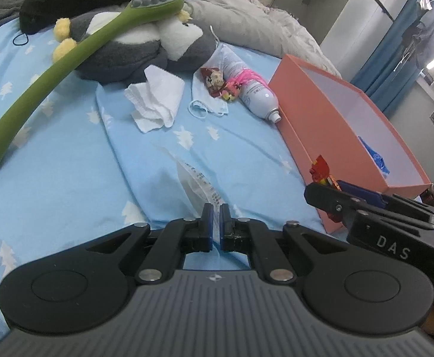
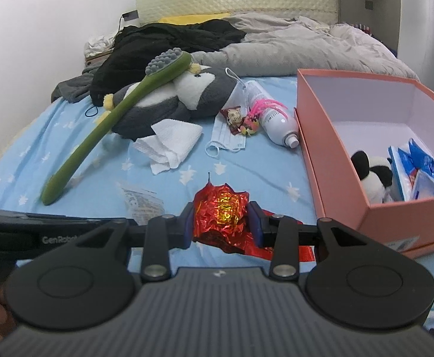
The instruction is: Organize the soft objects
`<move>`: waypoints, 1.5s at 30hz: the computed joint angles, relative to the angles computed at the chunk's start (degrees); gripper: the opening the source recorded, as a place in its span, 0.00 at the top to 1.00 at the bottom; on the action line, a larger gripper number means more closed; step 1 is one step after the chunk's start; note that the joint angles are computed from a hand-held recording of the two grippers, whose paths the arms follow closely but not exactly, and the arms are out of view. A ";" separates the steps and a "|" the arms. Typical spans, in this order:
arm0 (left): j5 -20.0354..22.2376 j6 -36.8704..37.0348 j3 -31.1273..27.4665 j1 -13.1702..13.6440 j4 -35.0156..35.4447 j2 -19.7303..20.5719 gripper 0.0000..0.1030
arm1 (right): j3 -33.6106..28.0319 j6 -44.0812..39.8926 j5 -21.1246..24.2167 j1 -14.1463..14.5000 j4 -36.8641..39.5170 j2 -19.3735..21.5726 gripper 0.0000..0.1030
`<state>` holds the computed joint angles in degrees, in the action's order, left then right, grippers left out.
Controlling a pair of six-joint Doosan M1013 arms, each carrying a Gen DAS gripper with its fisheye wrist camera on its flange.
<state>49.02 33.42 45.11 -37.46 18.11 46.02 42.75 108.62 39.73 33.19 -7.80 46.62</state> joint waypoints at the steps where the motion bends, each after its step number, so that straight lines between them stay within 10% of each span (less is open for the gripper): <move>1: 0.29 -0.41 -0.08 0.04 -0.31 0.04 0.95 | 0.23 0.27 0.09 0.02 -0.24 -0.12 0.61; 12: 1.56 -0.87 -0.06 1.33 -7.59 0.19 0.90 | 1.50 0.90 0.50 -0.11 0.90 -0.68 0.61; 16: 2.29 -3.66 0.75 1.78 -8.40 -0.07 0.36 | 1.98 0.30 0.06 -0.06 1.61 -0.73 0.61; 27: 6.52 -9.47 -4.22 2.66 -6.98 3.81 0.36 | 1.95 1.01 0.38 -0.15 1.02 -0.40 0.61; 36: 8.29 -7.72 -6.49 2.25 -3.62 4.81 0.85 | 1.41 0.07 0.85 0.19 -0.28 -0.03 0.61; 45: 7.46 -2.54 -9.07 1.49 -0.25 4.56 0.95 | 1.96 2.26 -2.31 0.07 -3.75 -1.16 0.61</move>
<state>56.48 30.88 36.04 -35.97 17.87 50.58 44.71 110.88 37.42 33.26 -11.56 45.47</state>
